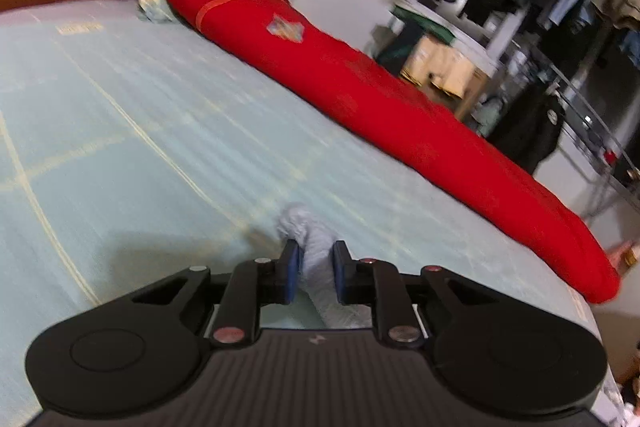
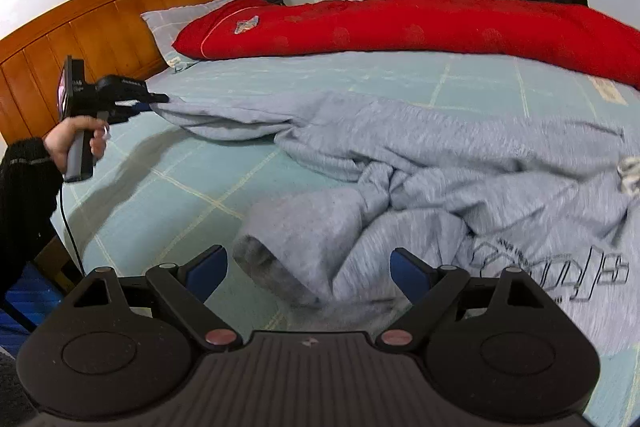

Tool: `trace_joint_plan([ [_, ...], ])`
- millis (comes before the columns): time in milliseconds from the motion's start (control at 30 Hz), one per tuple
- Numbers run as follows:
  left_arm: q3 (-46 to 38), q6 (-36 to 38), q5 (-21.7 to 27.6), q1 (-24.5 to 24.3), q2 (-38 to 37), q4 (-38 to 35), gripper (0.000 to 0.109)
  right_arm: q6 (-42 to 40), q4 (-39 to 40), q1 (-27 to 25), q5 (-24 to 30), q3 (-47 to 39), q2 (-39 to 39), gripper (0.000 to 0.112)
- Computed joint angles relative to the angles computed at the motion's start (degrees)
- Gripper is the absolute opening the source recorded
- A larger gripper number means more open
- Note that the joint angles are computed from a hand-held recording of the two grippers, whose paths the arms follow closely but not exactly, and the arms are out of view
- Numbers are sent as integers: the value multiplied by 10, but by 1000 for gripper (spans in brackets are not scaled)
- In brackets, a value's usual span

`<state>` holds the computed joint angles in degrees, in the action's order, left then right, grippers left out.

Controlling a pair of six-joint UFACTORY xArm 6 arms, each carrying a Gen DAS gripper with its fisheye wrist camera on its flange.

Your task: Fold clothes

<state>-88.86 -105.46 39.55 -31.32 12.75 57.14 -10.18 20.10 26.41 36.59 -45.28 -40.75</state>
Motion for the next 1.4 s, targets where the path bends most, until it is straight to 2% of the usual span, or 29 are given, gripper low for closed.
trace_joint_plan([
  [133,23,5,-16,13,-15,-16,16,-17,-5,4,7,-25,13,92],
  [233,47,5,-77,25,-16,-57,17,-31,-13,6,13,-52,31,92],
  [333,59,38,-125,25,-9,-104,27,-34,-26,12,10,-76,48,92],
  [400,60,75,-137,19,-8,-141,34,-33,-32,17,7,-88,58,92],
  [467,65,99,-159,13,-8,-173,47,-38,-23,21,2,-90,61,92],
  [567,77,115,-206,6,-5,-216,59,-44,-5,27,-4,-82,60,92],
  [733,75,105,-243,0,25,-265,63,-33,20,28,-11,-61,53,92],
  [833,67,45,-266,9,51,-245,64,-28,25,29,-14,-52,41,92],
  [900,58,-28,-271,15,63,-189,64,-30,21,26,-13,-50,35,92],
  [1000,41,-81,-243,14,71,-131,64,-46,11,16,2,-66,37,92],
  [1133,30,-64,-209,10,72,-126,64,-111,8,-6,29,-125,73,85],
  [1200,29,-73,-209,13,72,-114,64,-147,16,-19,49,-173,114,69],
  [1267,30,-75,-211,16,74,-111,64,-173,20,-29,68,-227,165,59],
  [1400,32,-57,-221,19,76,-112,66,-190,18,-39,102,-362,296,57],
])
